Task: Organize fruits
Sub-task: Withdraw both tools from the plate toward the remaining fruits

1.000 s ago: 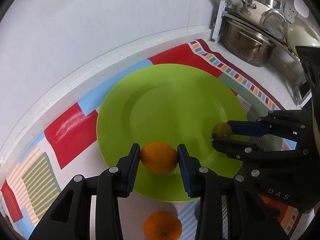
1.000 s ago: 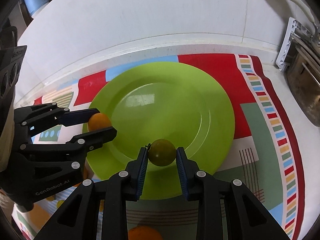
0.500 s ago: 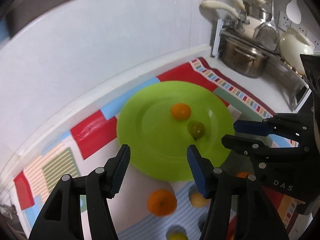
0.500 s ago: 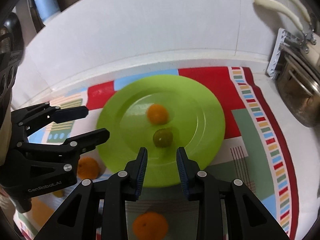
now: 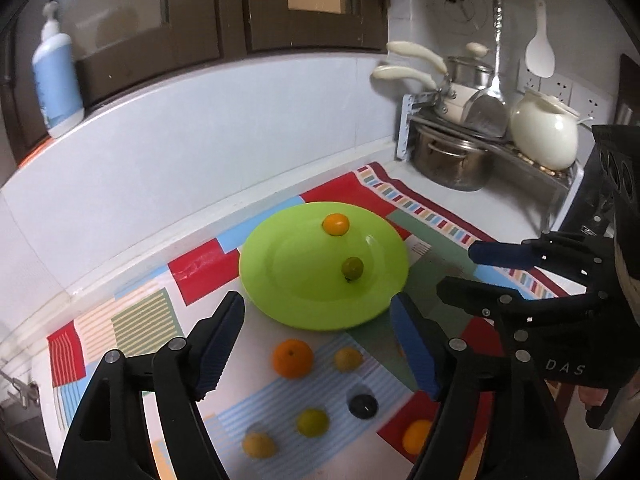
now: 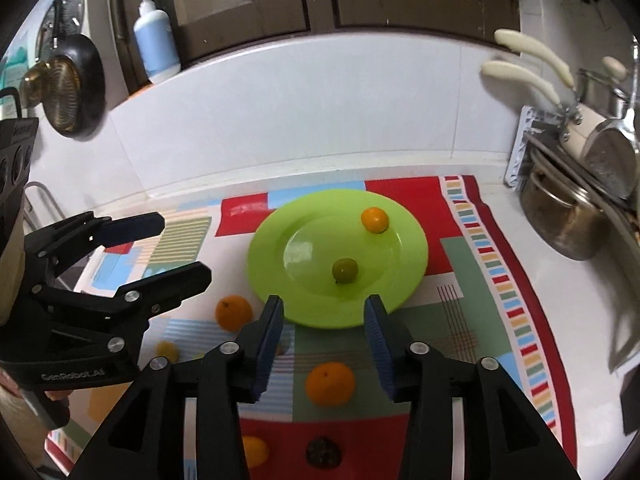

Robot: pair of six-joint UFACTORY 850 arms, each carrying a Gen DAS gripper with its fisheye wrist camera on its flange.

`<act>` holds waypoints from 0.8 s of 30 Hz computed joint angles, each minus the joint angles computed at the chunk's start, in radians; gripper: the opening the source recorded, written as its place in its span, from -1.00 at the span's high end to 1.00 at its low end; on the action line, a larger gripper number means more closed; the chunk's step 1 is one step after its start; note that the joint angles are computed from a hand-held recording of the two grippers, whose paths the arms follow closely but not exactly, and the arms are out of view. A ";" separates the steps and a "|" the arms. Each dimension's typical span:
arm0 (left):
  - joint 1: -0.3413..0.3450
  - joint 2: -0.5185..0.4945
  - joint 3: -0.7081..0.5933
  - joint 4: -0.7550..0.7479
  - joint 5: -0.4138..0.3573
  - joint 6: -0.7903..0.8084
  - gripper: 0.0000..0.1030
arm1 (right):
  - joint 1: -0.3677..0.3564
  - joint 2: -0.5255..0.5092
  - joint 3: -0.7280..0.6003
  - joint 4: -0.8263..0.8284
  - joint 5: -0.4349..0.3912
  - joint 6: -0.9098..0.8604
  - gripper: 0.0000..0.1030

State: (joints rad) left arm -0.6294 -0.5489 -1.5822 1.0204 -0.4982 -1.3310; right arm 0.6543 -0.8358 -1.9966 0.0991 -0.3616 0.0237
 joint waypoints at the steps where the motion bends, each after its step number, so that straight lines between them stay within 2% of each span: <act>1: -0.008 0.011 0.016 0.013 0.003 -0.017 -0.47 | 0.003 0.022 0.033 -0.013 0.019 0.009 0.05; 10: -0.071 0.073 0.120 0.192 -0.040 -0.197 -0.53 | 0.018 0.145 0.224 -0.149 0.109 0.119 0.05; 24: -0.135 0.101 0.220 0.375 -0.072 -0.380 -0.56 | 0.045 0.241 0.397 -0.331 0.154 0.224 0.05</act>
